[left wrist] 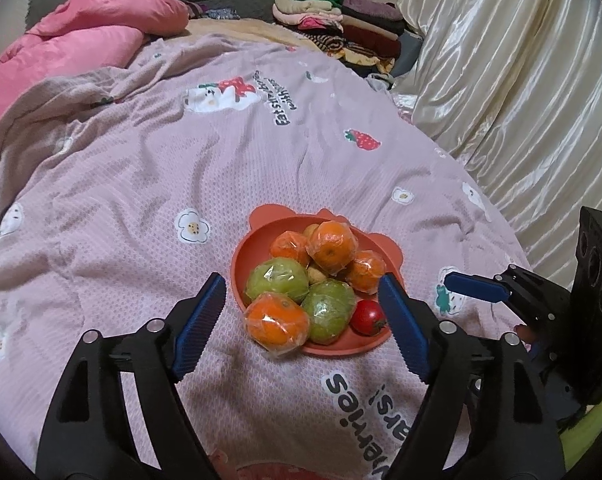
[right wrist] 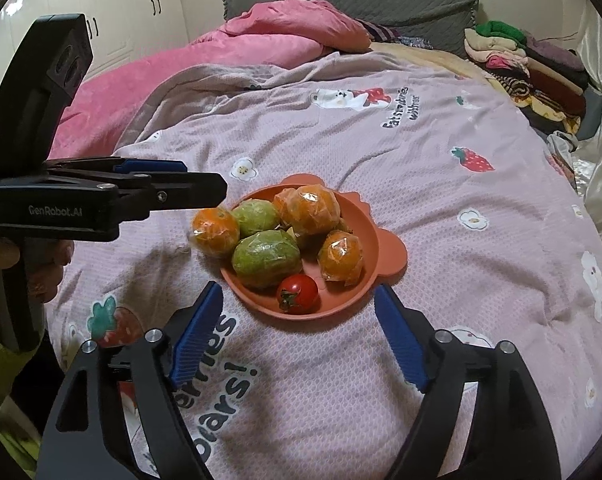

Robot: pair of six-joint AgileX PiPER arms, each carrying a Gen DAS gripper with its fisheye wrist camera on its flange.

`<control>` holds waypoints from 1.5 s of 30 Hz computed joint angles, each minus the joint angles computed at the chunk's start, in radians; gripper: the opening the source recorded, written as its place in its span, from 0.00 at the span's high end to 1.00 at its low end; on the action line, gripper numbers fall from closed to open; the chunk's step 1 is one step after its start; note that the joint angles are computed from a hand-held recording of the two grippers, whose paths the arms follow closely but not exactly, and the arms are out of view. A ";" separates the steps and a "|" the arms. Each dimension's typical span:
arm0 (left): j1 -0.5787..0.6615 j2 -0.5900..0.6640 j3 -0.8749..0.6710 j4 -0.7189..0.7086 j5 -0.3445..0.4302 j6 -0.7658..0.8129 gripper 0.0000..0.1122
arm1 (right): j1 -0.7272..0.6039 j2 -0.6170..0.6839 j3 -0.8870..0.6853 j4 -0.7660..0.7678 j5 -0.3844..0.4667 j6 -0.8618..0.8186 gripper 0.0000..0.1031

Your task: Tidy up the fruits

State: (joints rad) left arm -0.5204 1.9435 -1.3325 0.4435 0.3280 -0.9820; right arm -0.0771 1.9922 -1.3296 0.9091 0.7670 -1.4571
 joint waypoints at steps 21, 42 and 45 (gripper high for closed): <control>-0.148 -0.183 0.238 0.468 0.095 -0.557 0.17 | -0.112 -0.174 0.265 0.159 -0.049 -0.171 0.05; -0.268 -0.138 0.405 0.735 0.094 -0.999 0.17 | -0.168 -0.171 0.406 0.260 -0.106 -0.300 0.05; -0.267 -0.137 0.403 0.736 0.090 -1.002 0.17 | -0.167 -0.171 0.407 0.264 -0.110 -0.305 0.05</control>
State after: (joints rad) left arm -0.7878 1.8064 -0.9293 1.1799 0.4180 -1.9838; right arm -0.2442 1.8212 -0.9227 1.1727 0.6572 -1.7621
